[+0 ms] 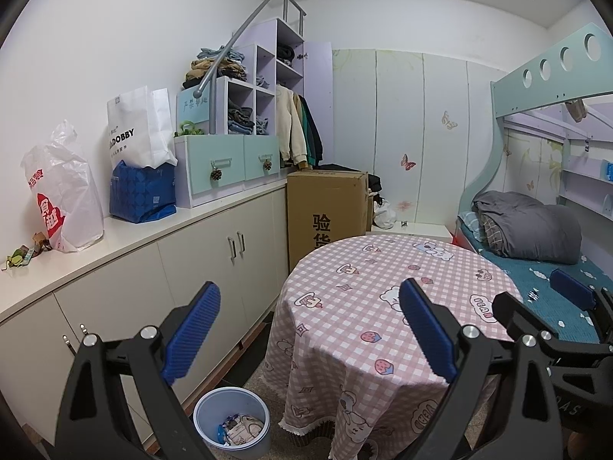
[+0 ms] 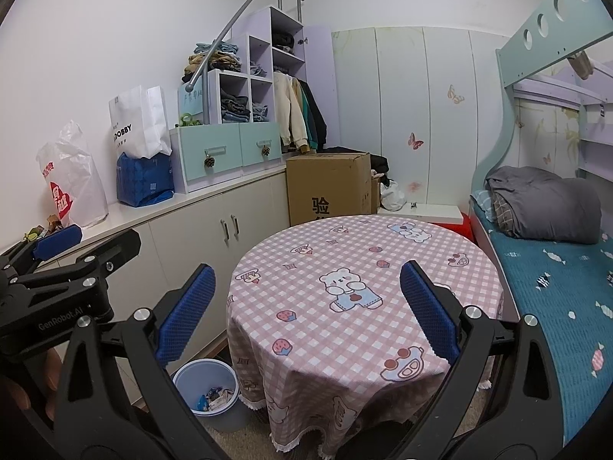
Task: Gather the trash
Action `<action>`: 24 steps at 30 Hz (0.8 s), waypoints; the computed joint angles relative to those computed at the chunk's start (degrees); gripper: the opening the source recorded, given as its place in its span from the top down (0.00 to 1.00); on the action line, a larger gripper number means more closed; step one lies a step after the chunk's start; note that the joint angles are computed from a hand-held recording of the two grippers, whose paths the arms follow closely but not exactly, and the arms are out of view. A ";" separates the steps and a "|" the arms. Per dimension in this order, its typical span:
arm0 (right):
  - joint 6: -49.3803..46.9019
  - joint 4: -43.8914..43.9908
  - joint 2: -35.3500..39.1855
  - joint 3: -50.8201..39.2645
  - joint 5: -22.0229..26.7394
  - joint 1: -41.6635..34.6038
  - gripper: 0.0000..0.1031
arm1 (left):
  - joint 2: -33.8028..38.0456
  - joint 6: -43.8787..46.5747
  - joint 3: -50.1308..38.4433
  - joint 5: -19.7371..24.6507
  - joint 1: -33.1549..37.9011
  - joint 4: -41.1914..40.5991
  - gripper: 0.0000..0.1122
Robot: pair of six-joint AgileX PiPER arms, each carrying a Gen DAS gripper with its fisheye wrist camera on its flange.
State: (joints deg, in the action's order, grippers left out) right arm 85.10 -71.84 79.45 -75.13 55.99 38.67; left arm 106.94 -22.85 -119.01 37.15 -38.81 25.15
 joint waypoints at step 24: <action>1.25 -0.61 0.26 0.91 -0.19 0.15 0.08 | -0.35 -0.13 1.47 -1.06 0.45 -0.06 0.17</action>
State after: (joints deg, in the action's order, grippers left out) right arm 86.35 -72.45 79.71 -74.22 55.80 38.82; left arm 106.59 -22.98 -117.54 36.09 -38.37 25.09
